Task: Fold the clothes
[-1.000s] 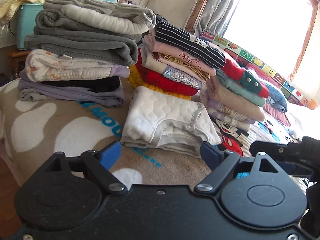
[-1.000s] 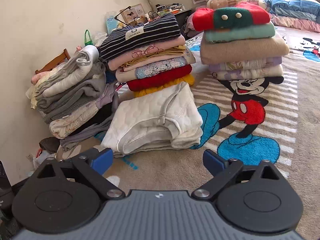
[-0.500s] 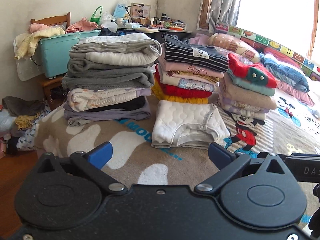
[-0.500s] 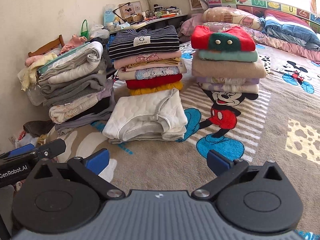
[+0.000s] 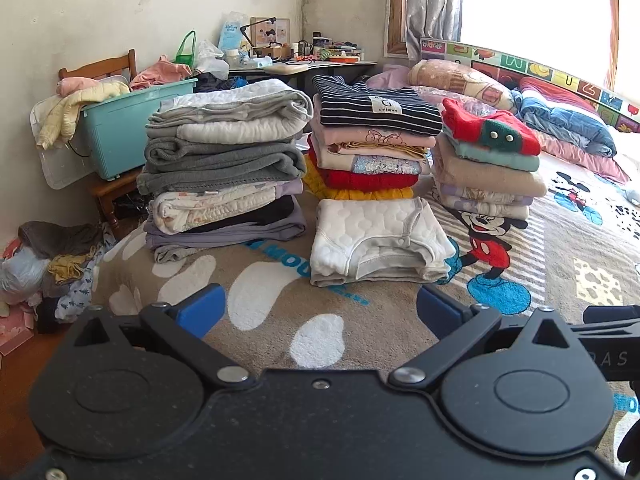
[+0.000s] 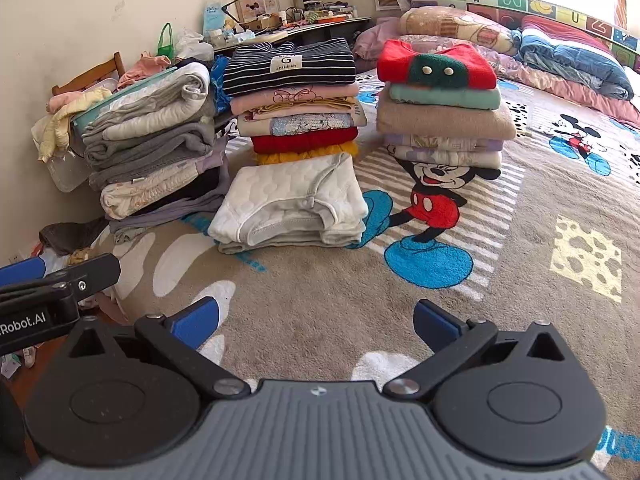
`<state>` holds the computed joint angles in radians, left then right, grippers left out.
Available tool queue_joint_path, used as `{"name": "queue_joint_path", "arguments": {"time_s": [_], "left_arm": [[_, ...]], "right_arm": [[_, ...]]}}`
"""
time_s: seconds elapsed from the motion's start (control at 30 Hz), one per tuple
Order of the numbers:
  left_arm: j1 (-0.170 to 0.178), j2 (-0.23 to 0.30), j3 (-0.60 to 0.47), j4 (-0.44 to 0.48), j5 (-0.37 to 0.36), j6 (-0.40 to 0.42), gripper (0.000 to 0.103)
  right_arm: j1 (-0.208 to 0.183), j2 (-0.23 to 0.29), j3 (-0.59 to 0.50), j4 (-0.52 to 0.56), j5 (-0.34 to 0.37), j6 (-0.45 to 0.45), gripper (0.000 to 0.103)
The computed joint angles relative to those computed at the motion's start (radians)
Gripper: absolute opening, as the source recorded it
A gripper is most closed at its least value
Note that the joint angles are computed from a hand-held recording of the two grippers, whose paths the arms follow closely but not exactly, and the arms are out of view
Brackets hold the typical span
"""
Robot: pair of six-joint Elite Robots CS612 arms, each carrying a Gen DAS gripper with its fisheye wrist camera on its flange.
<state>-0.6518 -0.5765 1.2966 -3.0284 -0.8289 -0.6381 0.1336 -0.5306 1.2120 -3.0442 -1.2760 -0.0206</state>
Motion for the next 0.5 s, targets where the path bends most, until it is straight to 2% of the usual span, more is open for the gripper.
{"name": "queue_joint_path", "arguments": {"time_s": [0.5], "left_arm": [[-0.015,-0.01,0.022,-0.019,0.021,0.012,0.103]], "right_arm": [[-0.005,-0.034,0.056,-0.008,-0.004,-0.006,0.103]]}}
